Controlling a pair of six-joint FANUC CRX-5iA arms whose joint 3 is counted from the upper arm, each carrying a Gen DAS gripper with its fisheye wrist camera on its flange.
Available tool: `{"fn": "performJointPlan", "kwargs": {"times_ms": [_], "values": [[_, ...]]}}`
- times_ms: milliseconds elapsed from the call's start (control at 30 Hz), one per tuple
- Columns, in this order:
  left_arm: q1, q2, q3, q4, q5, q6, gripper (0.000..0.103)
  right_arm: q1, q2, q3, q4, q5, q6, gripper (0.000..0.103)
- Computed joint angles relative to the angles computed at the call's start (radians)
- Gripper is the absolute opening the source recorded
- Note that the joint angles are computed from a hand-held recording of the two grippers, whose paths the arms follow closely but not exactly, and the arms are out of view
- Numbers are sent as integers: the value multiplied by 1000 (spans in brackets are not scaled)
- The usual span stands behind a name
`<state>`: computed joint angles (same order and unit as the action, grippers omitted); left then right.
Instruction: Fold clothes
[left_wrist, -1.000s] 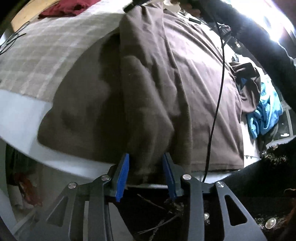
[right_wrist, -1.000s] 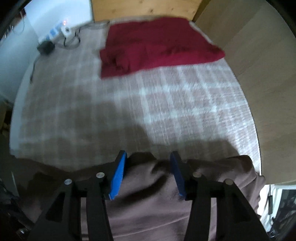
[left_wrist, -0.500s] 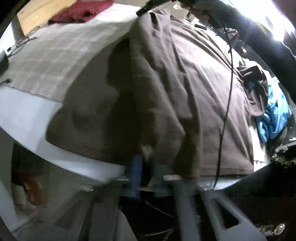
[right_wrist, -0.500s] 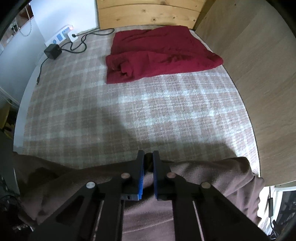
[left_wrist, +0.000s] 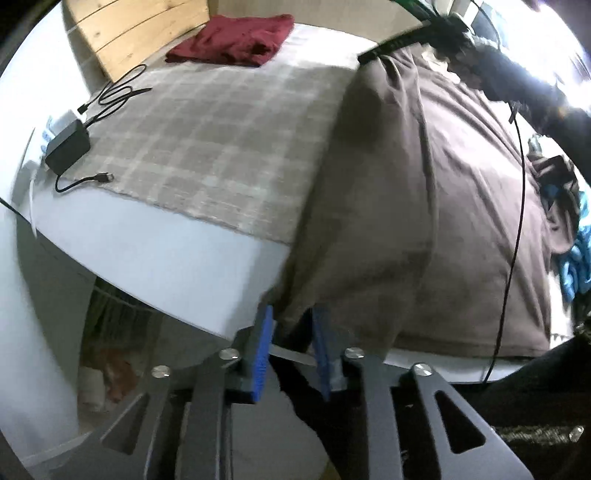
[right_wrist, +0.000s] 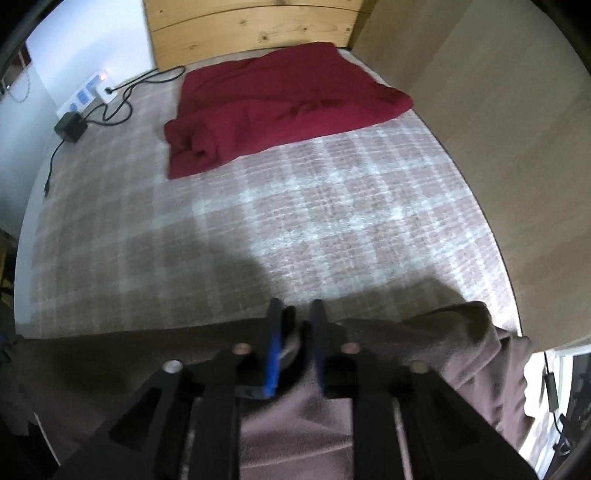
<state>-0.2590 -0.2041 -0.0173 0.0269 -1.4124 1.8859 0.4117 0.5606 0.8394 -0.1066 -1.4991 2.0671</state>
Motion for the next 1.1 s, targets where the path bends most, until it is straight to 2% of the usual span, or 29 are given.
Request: {"fn": "performJointPlan", "kwargs": {"times_ms": [67, 133, 200, 300, 333, 367, 433, 500, 533, 567, 600, 667, 733, 800, 867, 933, 1100], "values": [[46, -35, -38, 39, 35, -41, 33, -22, -12, 11, -40, 0, 2, 34], [90, -44, -69, 84, 56, -94, 33, -33, -23, 9, -46, 5, -3, 34], [85, -4, -69, 109, 64, -134, 33, -48, -36, 3, -56, 17, -18, 34], [75, 31, -67, 145, 55, -191, 26, -75, -40, 1, -69, 17, -57, 34], [76, 37, -72, 158, 56, -209, 11, -81, -37, -4, -61, 18, -66, 34], [78, 38, -73, 168, 55, -211, 3, -87, -34, -10, -53, 20, -74, 34], [91, 19, -81, 196, 58, -207, 3, -98, -27, -21, -36, 24, -91, 34], [126, -45, -123, 221, 90, -180, 3, -101, -12, -26, -17, 30, -103, 34], [144, -64, -137, 213, 84, -143, 4, -104, -1, -20, -14, 28, -106, 34], [150, -63, -131, 181, 55, -100, 0, -107, 10, -14, -12, 24, -110, 34], [133, -44, -96, 109, 1, -57, 0, -112, 16, -4, -18, 17, -114, 35], [117, -34, -64, 50, -38, -35, 0, -122, 27, 14, -28, 5, -121, 35], [98, -34, -32, 22, -40, -23, 1, -136, -2, -12, -24, 47, -130, 35], [56, -21, 15, -13, -34, -17, 3, -178, -32, -17, -71, 76, -151, 35], [40, -7, 18, 46, 32, -58, 13, -219, -30, 6, -117, 70, -193, 34], [29, 24, 15, 118, 92, -99, 15, -248, 7, 64, -146, 23, -243, 34], [-2, 183, 166, 145, 134, -182, 18, -295, 155, 283, -234, -147, -368, 35]]}}
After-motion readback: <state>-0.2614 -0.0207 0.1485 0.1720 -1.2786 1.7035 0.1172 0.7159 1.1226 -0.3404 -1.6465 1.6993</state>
